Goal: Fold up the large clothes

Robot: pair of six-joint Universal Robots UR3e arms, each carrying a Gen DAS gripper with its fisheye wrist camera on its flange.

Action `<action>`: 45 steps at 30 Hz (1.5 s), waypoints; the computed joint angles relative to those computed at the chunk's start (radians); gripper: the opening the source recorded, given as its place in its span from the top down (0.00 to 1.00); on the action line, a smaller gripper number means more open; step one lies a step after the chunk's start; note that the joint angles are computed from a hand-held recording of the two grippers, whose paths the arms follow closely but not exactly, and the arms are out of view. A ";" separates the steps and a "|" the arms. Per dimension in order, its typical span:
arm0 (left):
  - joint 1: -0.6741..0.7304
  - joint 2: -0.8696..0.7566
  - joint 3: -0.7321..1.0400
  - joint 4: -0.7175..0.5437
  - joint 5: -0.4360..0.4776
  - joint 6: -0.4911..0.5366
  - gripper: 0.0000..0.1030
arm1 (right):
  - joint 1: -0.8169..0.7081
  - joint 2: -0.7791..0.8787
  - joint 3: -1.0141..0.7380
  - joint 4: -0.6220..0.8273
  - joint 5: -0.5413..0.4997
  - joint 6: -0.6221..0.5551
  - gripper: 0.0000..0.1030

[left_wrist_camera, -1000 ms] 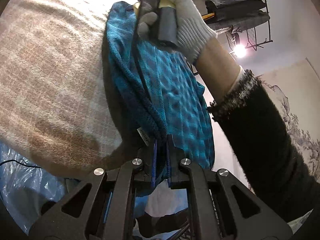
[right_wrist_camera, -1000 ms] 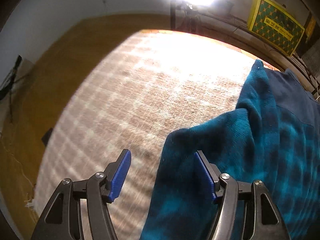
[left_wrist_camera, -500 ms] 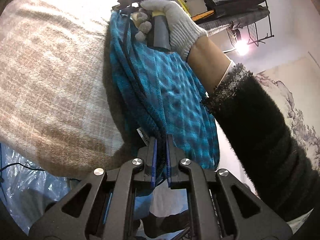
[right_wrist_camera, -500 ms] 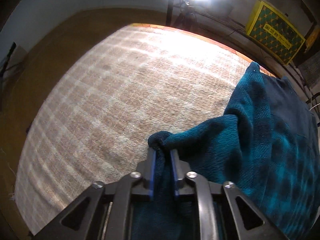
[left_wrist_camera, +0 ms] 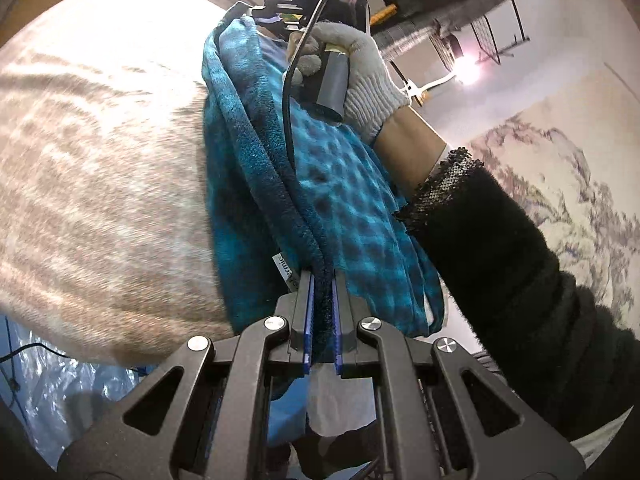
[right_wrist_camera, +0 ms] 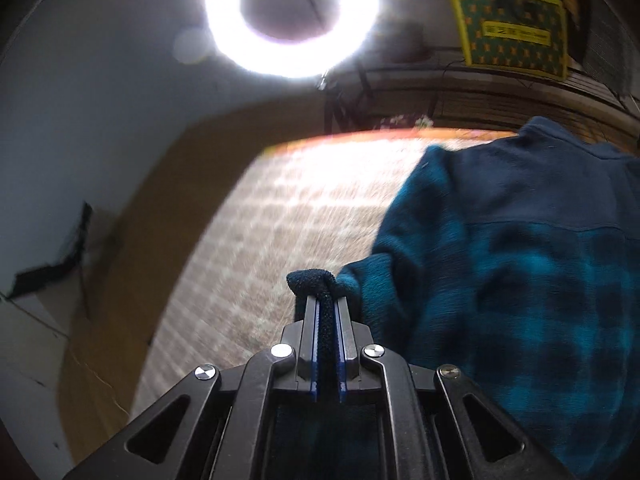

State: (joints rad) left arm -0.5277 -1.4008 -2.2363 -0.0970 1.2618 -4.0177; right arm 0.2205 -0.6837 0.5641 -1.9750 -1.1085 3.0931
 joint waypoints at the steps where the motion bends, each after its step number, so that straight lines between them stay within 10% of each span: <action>1: -0.012 -0.020 0.026 -0.008 0.005 0.006 0.95 | -0.032 -0.052 0.095 -0.053 0.032 -0.007 0.96; 21: -0.214 -0.498 0.611 -0.337 0.070 0.123 0.95 | -0.431 -0.296 0.674 -0.259 0.217 -0.098 0.96; 27: -0.237 -0.559 0.696 -0.412 0.092 0.129 0.95 | -0.423 -0.252 0.619 -0.161 0.153 -0.131 0.91; 32: -0.263 -0.577 0.745 -0.429 0.128 0.135 0.94 | -0.453 -0.334 0.678 -0.159 0.160 -0.161 0.61; 38: -0.270 -0.505 0.642 -0.330 0.092 0.125 0.70 | -0.546 -0.534 0.767 -0.062 0.189 -0.299 0.60; 45: -0.331 -0.457 0.603 -0.273 0.093 0.123 0.68 | -0.759 -0.846 0.886 0.274 0.339 -0.565 0.60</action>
